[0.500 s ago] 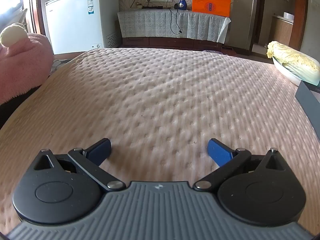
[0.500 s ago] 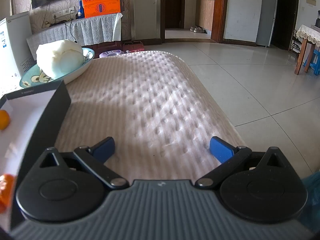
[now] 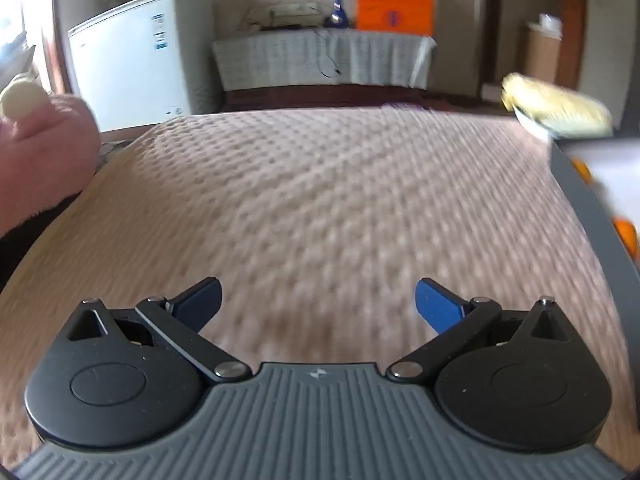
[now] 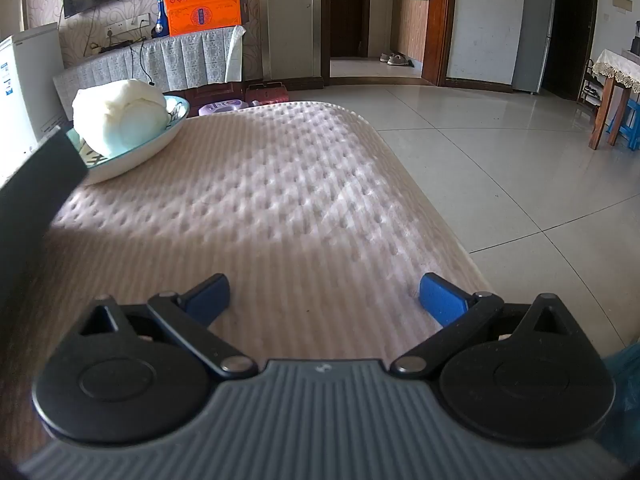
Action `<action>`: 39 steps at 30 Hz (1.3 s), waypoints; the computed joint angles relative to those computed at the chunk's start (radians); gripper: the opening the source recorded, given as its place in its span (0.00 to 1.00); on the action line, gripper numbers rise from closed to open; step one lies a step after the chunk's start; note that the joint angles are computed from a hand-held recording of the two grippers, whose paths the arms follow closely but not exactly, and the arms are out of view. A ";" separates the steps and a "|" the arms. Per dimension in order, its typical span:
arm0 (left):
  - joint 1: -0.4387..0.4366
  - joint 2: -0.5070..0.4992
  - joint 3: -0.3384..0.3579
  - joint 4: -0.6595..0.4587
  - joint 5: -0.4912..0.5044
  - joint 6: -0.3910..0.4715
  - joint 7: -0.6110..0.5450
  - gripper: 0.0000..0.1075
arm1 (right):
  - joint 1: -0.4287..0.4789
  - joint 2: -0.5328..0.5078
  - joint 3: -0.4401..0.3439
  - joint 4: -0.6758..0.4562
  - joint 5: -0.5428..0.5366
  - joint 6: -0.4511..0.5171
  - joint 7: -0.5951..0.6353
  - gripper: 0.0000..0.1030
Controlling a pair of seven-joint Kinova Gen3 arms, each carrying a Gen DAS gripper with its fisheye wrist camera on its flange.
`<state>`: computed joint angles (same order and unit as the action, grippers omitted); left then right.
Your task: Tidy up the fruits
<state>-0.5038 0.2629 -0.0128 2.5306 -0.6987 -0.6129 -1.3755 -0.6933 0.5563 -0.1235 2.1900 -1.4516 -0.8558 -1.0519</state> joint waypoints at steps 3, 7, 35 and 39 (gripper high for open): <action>0.018 0.001 -0.012 0.014 0.003 -0.005 -0.040 0.96 | 0.003 0.000 0.001 -0.002 0.002 0.002 0.003 1.00; -0.004 0.004 0.009 0.005 -0.045 0.002 -0.020 0.96 | 0.009 0.000 0.002 -0.005 0.005 0.007 0.006 1.00; -0.029 0.006 0.021 -0.002 -0.170 -0.021 0.034 0.96 | 0.006 0.000 0.002 -0.002 0.006 0.006 0.001 1.00; -0.034 0.009 0.020 -0.010 -0.199 -0.016 0.072 0.96 | 0.008 -0.002 0.003 0.000 0.009 0.009 0.000 1.00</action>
<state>-0.5381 0.2715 0.0076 2.5201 -0.8978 -0.6288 -1.3036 -0.6849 0.5540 -0.1201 2.1902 -1.4427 -0.8471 -1.0518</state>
